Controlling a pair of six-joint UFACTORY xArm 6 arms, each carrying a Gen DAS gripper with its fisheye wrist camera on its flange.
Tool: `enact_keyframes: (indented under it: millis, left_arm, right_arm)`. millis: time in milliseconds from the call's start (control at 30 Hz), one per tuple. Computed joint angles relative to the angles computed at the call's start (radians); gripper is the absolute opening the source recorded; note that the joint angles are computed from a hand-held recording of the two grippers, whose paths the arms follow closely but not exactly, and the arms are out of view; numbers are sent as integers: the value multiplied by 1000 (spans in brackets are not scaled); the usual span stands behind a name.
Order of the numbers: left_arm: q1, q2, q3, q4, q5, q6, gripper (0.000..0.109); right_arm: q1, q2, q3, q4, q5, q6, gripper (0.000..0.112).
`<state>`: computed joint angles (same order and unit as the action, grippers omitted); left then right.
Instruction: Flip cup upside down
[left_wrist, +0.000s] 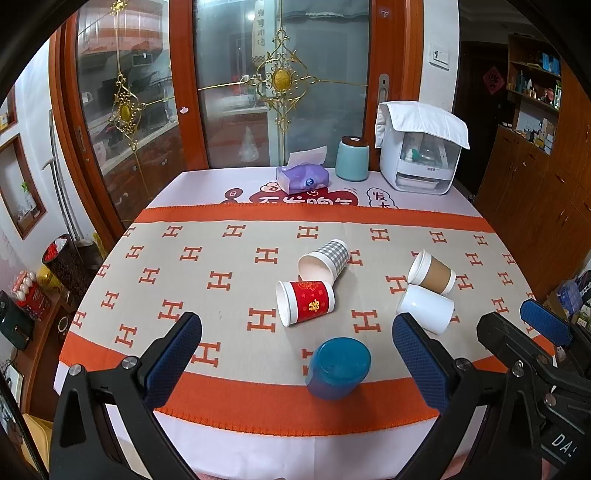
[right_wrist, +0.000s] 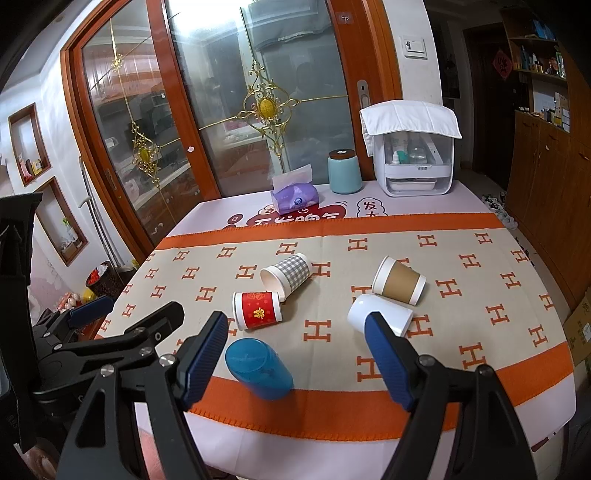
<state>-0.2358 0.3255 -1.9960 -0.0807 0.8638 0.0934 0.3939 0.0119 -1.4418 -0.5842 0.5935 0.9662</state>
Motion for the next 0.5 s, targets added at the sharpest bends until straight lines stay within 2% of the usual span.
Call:
enact_keyframes:
  millis: [500]
  left_arm:
    - [3,-5,5,-3,6,2,102]
  right_arm:
    - [0,0,-1,2,-1,-1,77]
